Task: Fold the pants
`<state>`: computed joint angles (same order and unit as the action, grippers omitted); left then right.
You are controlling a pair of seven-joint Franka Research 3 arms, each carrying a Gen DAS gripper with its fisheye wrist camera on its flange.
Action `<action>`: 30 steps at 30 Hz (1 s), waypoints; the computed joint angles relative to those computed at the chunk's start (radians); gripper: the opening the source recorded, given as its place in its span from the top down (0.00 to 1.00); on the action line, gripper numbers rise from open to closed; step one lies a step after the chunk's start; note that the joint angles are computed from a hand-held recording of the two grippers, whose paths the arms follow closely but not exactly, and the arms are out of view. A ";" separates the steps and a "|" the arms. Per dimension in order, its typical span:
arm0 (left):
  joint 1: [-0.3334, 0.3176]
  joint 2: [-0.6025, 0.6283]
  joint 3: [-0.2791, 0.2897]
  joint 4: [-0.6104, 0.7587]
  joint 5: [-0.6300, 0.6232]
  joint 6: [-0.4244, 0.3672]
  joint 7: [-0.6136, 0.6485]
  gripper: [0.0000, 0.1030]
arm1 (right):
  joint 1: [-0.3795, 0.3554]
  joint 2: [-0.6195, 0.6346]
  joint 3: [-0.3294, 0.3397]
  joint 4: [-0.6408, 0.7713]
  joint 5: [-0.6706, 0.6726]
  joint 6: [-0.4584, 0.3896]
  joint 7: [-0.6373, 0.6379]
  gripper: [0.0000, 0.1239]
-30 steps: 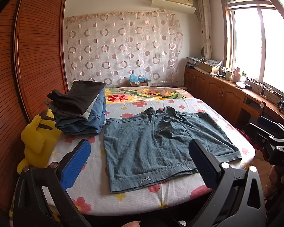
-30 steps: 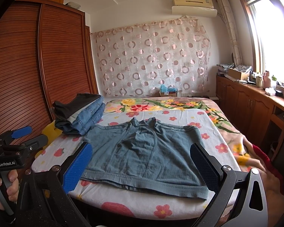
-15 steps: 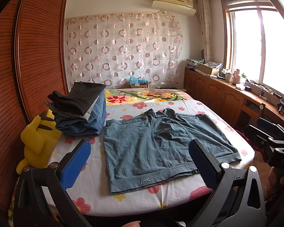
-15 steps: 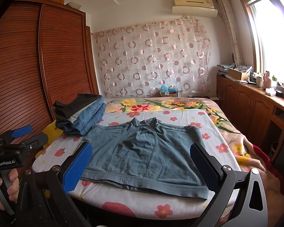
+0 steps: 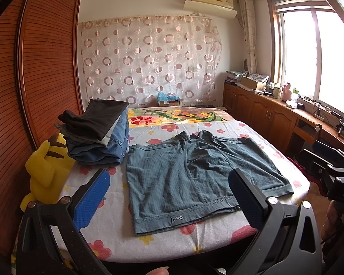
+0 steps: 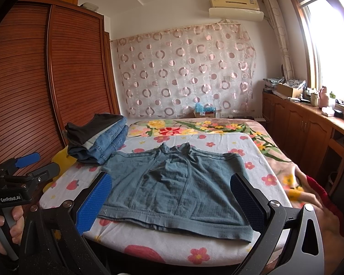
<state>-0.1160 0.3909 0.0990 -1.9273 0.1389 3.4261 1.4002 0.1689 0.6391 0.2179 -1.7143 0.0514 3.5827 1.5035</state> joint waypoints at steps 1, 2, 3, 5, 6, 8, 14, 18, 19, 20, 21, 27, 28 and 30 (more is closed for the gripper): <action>0.005 0.000 -0.005 0.000 0.003 0.001 -0.001 0.00 | -0.001 0.000 0.000 -0.001 -0.001 0.001 0.000 0.17; 0.005 0.000 -0.005 0.000 0.003 0.001 -0.001 0.00 | -0.001 0.000 0.000 -0.001 -0.001 0.001 0.000 0.17; 0.007 0.000 -0.007 0.001 0.004 -0.001 -0.002 0.00 | 0.003 0.001 -0.003 0.002 0.001 0.001 -0.001 0.17; 0.000 0.000 0.000 -0.001 0.000 0.002 -0.001 0.00 | -0.003 -0.001 0.003 -0.002 -0.004 0.000 0.002 0.17; 0.001 0.001 -0.002 -0.001 0.000 0.003 0.000 0.00 | -0.001 -0.001 0.001 -0.002 -0.003 0.000 0.002 0.17; 0.000 0.000 0.000 -0.001 -0.002 0.003 0.001 0.00 | -0.001 -0.001 0.002 -0.001 -0.005 0.000 0.002 0.17; 0.000 0.000 -0.001 -0.002 -0.005 0.005 0.003 0.00 | -0.001 -0.001 0.001 -0.001 -0.005 0.001 0.003 0.17; 0.002 0.000 -0.003 -0.002 -0.005 0.004 0.004 0.00 | 0.000 0.000 0.000 0.000 -0.004 0.000 0.002 0.17; 0.001 0.000 -0.002 -0.002 -0.005 0.004 0.005 0.00 | 0.000 -0.001 0.000 -0.001 -0.004 0.000 0.003 0.17; 0.007 -0.001 -0.009 0.001 -0.001 -0.001 0.003 0.00 | -0.002 -0.001 0.002 -0.001 -0.006 0.001 0.004 0.17; 0.035 -0.006 -0.030 -0.006 0.017 0.000 -0.002 0.00 | -0.001 0.001 0.001 0.001 -0.005 0.000 0.004 0.17; 0.077 0.030 -0.067 0.025 0.060 -0.033 -0.030 0.00 | -0.025 0.006 0.015 0.008 -0.029 -0.019 0.009 0.17; 0.090 0.036 -0.078 0.032 0.071 -0.042 -0.036 0.00 | -0.023 0.007 0.010 0.009 -0.026 -0.020 0.005 0.17; 0.123 0.050 -0.109 0.050 0.097 -0.063 -0.051 0.00 | -0.024 0.011 0.005 0.017 -0.021 -0.027 0.001 0.17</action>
